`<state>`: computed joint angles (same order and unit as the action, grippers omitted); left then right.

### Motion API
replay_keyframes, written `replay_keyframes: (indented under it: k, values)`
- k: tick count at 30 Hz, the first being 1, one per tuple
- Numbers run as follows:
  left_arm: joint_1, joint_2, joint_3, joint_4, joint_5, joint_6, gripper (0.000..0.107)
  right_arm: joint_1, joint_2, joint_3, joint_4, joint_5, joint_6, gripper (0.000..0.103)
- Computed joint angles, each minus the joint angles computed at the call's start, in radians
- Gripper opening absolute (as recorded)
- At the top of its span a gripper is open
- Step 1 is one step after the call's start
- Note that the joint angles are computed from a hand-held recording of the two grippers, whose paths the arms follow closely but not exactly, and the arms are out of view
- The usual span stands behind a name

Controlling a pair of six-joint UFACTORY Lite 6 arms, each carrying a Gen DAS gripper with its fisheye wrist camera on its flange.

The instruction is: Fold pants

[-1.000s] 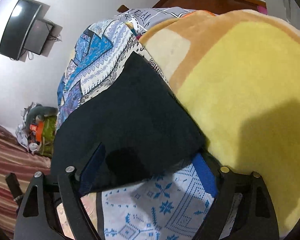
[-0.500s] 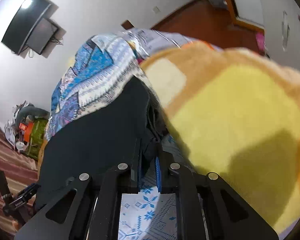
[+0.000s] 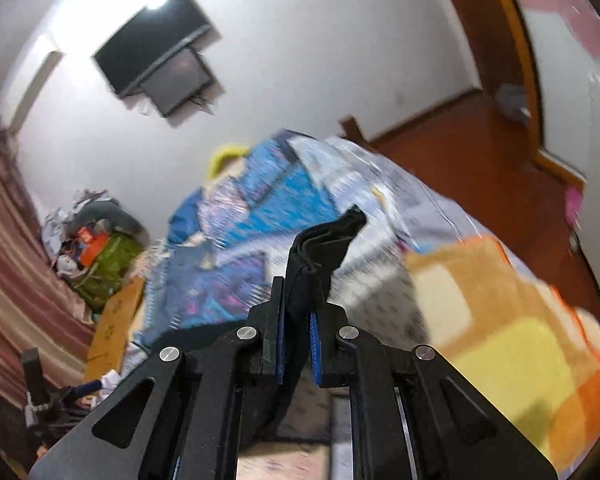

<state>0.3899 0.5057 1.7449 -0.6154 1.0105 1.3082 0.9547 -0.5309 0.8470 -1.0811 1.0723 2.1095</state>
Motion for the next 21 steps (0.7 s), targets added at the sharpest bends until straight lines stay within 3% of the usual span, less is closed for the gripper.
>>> replay_keyframes:
  k: [5,11,21]
  values:
    - [0.066,0.045,0.094,-0.032,0.072,0.01,0.103,-0.068,0.195,0.24,-0.03,-0.087,-0.166,0.009]
    - [0.141,0.148,0.257,-0.044,0.147,-0.017,0.103,-0.145,0.484,0.542,0.025,-0.269,-0.367,0.009]
    - [0.239,0.363,0.568,-0.009,0.26,-0.12,0.103,-0.157,1.056,1.006,0.489,-0.525,-0.809,0.009]
